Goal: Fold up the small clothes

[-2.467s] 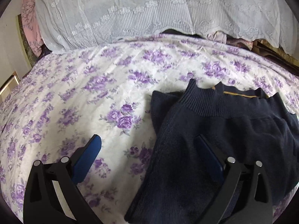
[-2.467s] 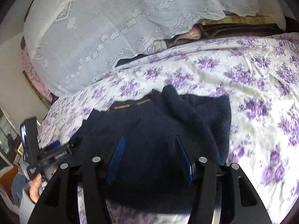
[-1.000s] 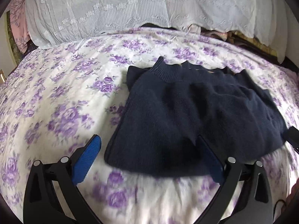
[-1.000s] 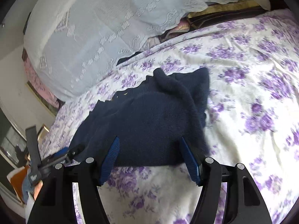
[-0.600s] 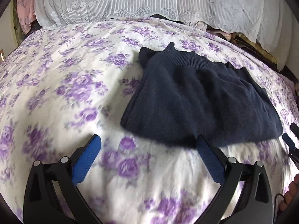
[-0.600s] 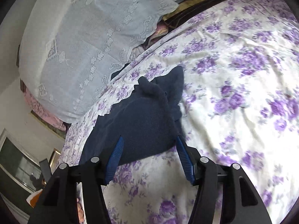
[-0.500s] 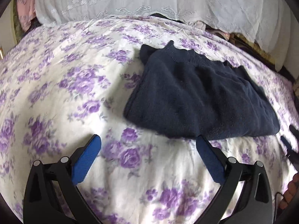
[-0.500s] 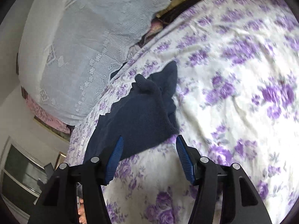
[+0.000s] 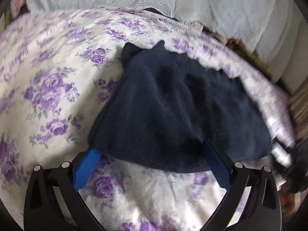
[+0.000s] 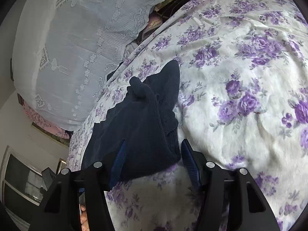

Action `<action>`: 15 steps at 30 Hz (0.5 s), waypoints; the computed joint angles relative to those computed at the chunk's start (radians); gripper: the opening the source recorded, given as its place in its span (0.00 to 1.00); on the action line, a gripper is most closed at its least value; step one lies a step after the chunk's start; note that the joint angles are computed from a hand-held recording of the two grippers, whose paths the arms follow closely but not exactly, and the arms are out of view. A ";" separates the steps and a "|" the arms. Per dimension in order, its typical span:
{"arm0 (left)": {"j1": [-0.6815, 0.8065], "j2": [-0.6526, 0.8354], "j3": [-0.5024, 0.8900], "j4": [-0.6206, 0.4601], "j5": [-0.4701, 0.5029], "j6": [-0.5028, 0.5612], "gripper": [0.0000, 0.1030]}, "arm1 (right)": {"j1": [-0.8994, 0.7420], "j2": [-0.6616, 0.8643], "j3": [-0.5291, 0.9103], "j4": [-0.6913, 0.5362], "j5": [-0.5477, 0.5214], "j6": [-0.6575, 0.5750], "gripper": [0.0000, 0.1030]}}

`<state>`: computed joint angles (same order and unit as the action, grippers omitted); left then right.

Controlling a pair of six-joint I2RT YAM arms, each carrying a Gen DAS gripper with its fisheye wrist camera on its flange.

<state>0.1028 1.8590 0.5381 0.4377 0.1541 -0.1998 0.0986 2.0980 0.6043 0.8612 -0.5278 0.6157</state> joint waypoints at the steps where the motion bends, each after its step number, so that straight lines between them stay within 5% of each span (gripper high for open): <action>1: -0.028 -0.002 0.001 -0.003 -0.049 0.006 0.96 | 0.010 0.004 0.020 -0.020 0.015 -0.002 0.57; 6: 0.006 -0.037 -0.045 0.028 -0.014 -0.018 0.95 | 0.058 0.033 0.138 -0.121 0.078 -0.011 0.59; 10: 0.021 -0.187 -0.149 0.049 -0.013 -0.060 0.95 | 0.034 0.077 0.181 -0.088 0.020 0.021 0.54; 15: -0.144 -0.338 -0.121 -0.108 -0.146 -0.062 0.95 | -0.037 0.158 0.260 -0.061 -0.110 0.117 0.33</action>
<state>-0.0410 1.5214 0.4175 0.3301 0.0081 -0.2615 0.0612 2.2557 0.8638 0.8000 -0.6376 0.7327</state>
